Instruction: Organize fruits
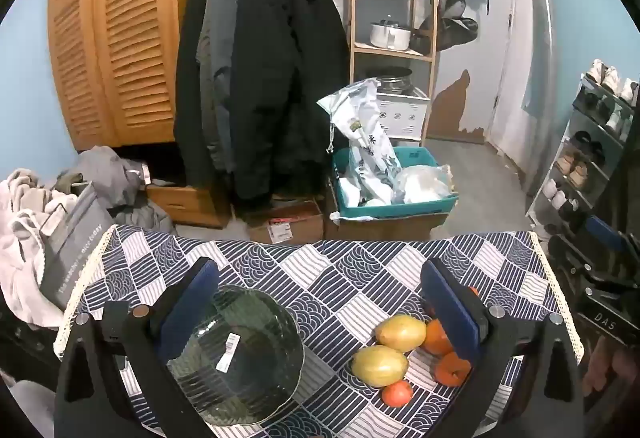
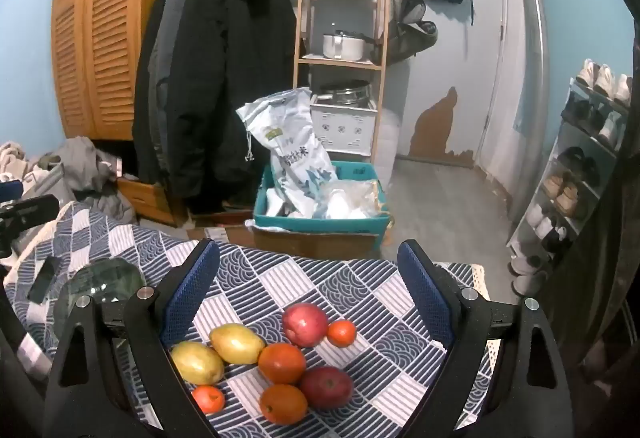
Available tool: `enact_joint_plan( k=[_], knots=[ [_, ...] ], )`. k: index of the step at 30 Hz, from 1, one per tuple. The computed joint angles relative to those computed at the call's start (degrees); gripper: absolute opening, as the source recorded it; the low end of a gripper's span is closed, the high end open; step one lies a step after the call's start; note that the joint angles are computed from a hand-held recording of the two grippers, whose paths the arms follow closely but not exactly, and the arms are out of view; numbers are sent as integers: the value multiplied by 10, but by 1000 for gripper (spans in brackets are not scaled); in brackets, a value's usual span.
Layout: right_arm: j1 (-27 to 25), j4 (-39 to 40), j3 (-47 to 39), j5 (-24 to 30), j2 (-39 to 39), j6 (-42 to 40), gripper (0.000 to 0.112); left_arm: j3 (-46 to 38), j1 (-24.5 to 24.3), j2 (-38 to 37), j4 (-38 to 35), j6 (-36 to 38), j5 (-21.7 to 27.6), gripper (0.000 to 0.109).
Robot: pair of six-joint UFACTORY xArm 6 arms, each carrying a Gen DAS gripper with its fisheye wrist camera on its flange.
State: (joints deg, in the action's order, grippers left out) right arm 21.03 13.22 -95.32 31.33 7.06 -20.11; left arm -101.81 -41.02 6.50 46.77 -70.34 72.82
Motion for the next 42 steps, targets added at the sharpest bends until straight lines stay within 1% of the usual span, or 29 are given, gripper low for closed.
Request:
enact_joint_plan(
  k=[10, 11, 17, 24, 42],
  knots=[
    [1, 0, -2, 4, 2, 1, 89, -7, 5, 6, -2, 14, -2, 102],
    [1, 1, -1, 4, 1, 1, 89, -15, 0, 16, 1, 11, -4, 102],
    [1, 0, -1, 5, 0, 2, 89, 0, 0, 4, 3, 14, -19, 102],
    [1, 0, 0, 4, 0, 2, 89, 7, -1, 0, 7, 14, -21, 102],
    [2, -3, 0, 4, 0, 4, 89, -8, -7, 10, 7, 10, -10, 102]
  ],
)
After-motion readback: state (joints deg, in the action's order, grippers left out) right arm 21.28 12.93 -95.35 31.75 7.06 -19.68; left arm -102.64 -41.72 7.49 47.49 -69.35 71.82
